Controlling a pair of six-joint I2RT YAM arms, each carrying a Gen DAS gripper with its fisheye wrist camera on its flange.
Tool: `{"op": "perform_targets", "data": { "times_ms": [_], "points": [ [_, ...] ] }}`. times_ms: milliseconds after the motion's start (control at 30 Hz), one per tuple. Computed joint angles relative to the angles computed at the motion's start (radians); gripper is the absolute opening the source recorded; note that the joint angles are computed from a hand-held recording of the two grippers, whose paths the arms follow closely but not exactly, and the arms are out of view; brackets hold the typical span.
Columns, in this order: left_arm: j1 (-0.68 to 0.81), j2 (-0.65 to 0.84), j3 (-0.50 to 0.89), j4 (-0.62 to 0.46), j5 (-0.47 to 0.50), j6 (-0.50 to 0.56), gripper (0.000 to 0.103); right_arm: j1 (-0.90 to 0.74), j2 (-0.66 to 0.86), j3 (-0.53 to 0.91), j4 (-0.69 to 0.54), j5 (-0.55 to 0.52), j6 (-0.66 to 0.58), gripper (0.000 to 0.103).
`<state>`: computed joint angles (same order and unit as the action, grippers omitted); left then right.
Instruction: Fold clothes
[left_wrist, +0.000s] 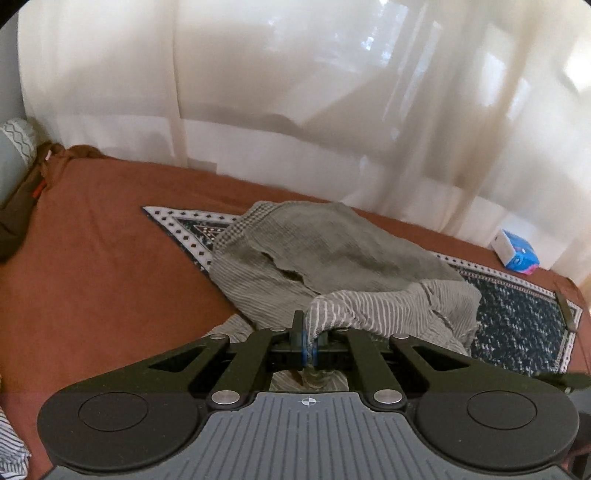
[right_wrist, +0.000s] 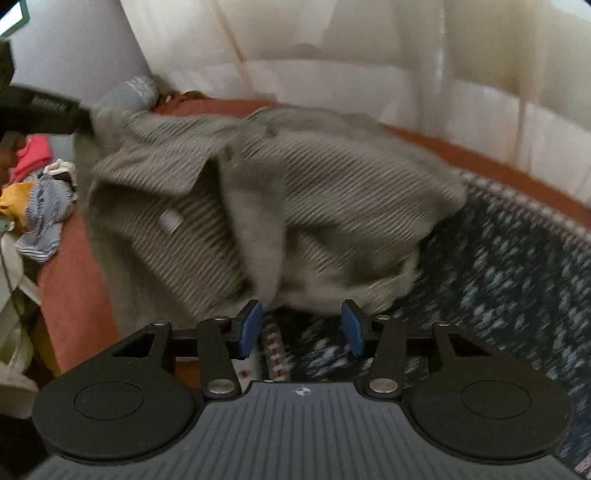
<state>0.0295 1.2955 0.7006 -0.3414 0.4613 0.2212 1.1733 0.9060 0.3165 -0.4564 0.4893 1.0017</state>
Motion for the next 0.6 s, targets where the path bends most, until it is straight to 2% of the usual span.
{"op": "perform_targets", "data": {
  "times_ms": [167,267,300,333,367,433,500,600],
  "points": [
    [0.001,0.008,0.011,-0.008,0.009,0.040,0.000,-0.039,0.040,-0.034,0.192,-0.077,0.070,0.053],
    [0.004,0.024,0.013,0.003,0.017,0.057,0.000,-0.091,0.148,-0.010,0.276,-0.094,0.057,0.053],
    [0.009,0.029,0.017,0.001,0.019,0.061,0.000,-0.122,0.184,-0.008,0.316,-0.120,0.027,0.045],
    [0.015,0.033,0.020,0.001,0.018,0.064,0.000,-0.169,0.202,-0.004,0.335,-0.175,-0.012,0.005],
    [0.024,0.035,0.022,0.000,0.018,0.071,0.000,-0.213,0.216,0.009,0.330,-0.234,-0.046,0.006],
    [0.052,0.038,0.025,0.004,0.028,0.081,0.000,-0.248,0.151,0.052,0.254,-0.236,-0.124,0.005],
    [0.082,0.052,0.032,0.008,0.037,0.085,0.000,-0.292,0.091,0.148,0.152,-0.197,-0.257,0.005],
    [0.120,0.083,0.045,0.017,0.045,0.076,0.000,-0.426,0.134,0.315,0.153,-0.200,-0.453,0.005]
  ]
}}
